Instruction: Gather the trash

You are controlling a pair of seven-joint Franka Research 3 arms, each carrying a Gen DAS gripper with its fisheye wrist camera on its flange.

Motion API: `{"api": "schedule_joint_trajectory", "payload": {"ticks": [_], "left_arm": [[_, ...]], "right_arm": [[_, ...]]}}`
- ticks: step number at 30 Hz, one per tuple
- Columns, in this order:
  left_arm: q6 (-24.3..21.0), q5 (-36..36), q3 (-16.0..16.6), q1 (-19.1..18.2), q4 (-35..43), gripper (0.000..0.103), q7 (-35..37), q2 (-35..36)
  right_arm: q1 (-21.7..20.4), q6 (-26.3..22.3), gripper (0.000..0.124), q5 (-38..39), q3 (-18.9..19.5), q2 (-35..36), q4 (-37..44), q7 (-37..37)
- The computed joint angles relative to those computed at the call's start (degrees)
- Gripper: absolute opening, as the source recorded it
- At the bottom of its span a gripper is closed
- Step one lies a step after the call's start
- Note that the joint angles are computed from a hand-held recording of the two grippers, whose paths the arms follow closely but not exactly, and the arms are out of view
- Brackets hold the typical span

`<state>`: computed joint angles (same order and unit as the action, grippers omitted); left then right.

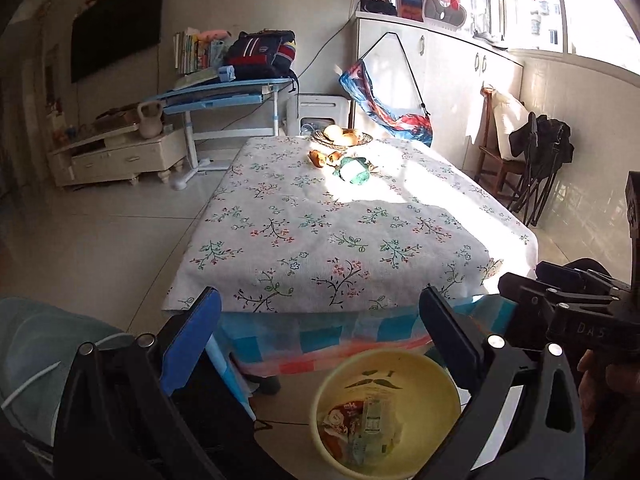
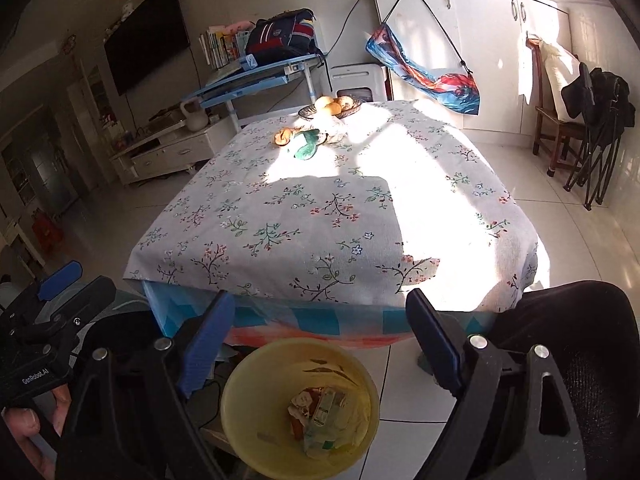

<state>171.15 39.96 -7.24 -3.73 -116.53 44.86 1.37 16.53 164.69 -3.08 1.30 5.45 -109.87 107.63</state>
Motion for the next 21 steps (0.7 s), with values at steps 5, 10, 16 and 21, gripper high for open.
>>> {"api": "schedule_joint_trajectory", "payload": {"ticks": [5, 10, 16, 21], "left_arm": [[-0.42, 0.02, 0.15, 0.1, 0.39, 0.096, -1.01, 0.28], [-0.36, -3.68, 0.02, 0.07, 2.12, 0.096, 2.09, 1.7], [-0.59, -7.23, 0.42, -0.5, 5.5, 0.096, 4.79, 4.34], [-1.31, -13.25, 0.04, -0.19, 8.72, 0.096, 9.33, 7.26]], "right_arm": [[0.19, 0.6, 0.084, -0.48, 0.01, 0.25, 0.19, -0.39], [0.51, 1.23, 0.085, -0.36, 0.15, 0.6, 0.42, -1.62], [0.85, 1.43, 0.085, -0.62, -0.08, 1.29, 1.03, -2.69], [0.87, 0.7, 0.085, 0.45, -0.19, 2.76, 2.78, -4.24]]}}
